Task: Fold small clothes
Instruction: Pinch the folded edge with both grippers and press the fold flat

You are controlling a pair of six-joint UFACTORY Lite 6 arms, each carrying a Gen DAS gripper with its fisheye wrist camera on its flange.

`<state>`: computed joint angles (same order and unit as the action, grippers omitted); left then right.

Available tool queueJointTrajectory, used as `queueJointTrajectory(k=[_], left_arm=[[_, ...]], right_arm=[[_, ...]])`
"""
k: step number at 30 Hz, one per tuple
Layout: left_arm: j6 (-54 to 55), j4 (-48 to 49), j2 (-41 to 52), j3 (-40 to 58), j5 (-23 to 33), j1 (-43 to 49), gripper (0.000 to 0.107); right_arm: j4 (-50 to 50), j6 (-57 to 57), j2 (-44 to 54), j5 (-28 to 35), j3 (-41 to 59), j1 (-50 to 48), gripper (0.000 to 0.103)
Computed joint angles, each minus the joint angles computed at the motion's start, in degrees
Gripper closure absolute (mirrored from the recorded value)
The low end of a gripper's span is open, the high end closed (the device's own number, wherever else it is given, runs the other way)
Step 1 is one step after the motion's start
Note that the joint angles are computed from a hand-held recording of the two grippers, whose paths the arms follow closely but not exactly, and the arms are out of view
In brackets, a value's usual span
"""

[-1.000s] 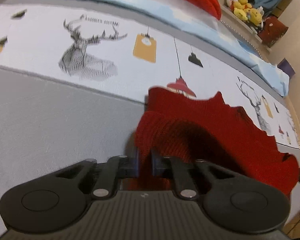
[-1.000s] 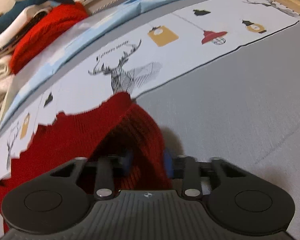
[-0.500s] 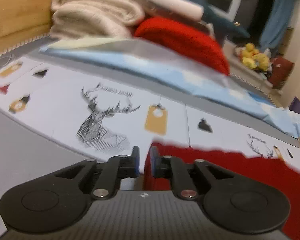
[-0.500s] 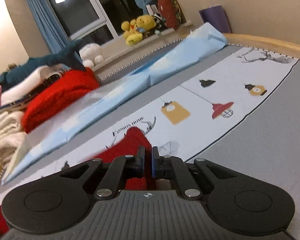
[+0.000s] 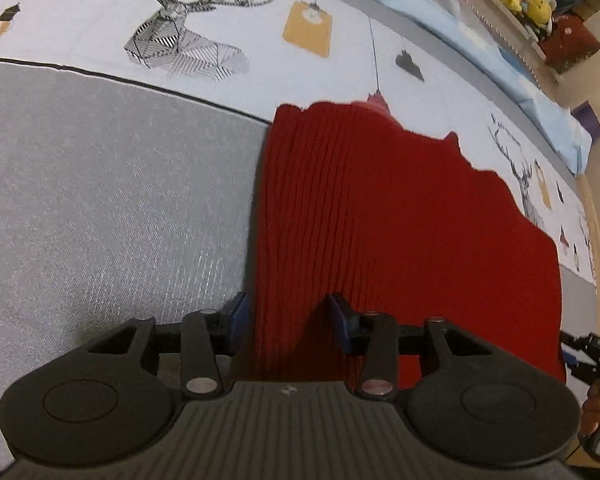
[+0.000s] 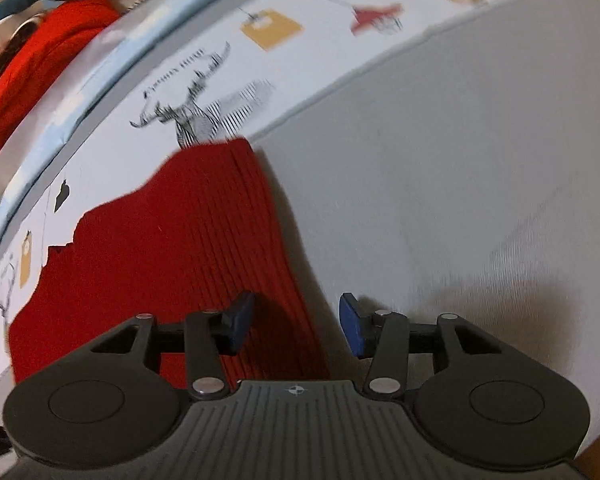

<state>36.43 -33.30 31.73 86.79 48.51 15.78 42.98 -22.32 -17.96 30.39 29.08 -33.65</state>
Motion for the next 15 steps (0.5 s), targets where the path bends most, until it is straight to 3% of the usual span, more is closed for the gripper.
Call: queueJointTrajectory(k=[1, 2, 4, 9, 12, 15], left_arm=[[-0.3, -0.1, -0.1, 0.1, 0.1, 0.1, 0.091], [0.2, -0.6, -1.3, -1.1, -0.2, 0.2, 0.092], [2.2, -2.0, -3.9, -3.1, -1.7, 0.5, 0.094], [12.6, -13.9, -12.2, -8.2, -4.2, 3.3, 0.095], [15.1, -13.3, -16.0, -11.2, -8.2, 2.5, 0.095], [8.4, -6.5, -13.5, -8.4, -6.4, 1.2, 0.092]], right_arm=[[0.5, 0.4, -1.4, 0.3, -1.2, 0.3, 0.055], [0.8, -0.1, -1.9, 0.6, -1.6, 0.1, 0.059], [0.0, 0.2, -5.4, 1.5, -2.9, 0.5, 0.089], [2.0, 0.4, -17.1, 0.3, -5.8, -0.6, 0.093], [5.8, -3.4, -24.4, -2.4, -7.0, 0.6, 0.093], [-7.6, 7.0, -23.8, -6.6, -6.1, 6.5, 0.092]])
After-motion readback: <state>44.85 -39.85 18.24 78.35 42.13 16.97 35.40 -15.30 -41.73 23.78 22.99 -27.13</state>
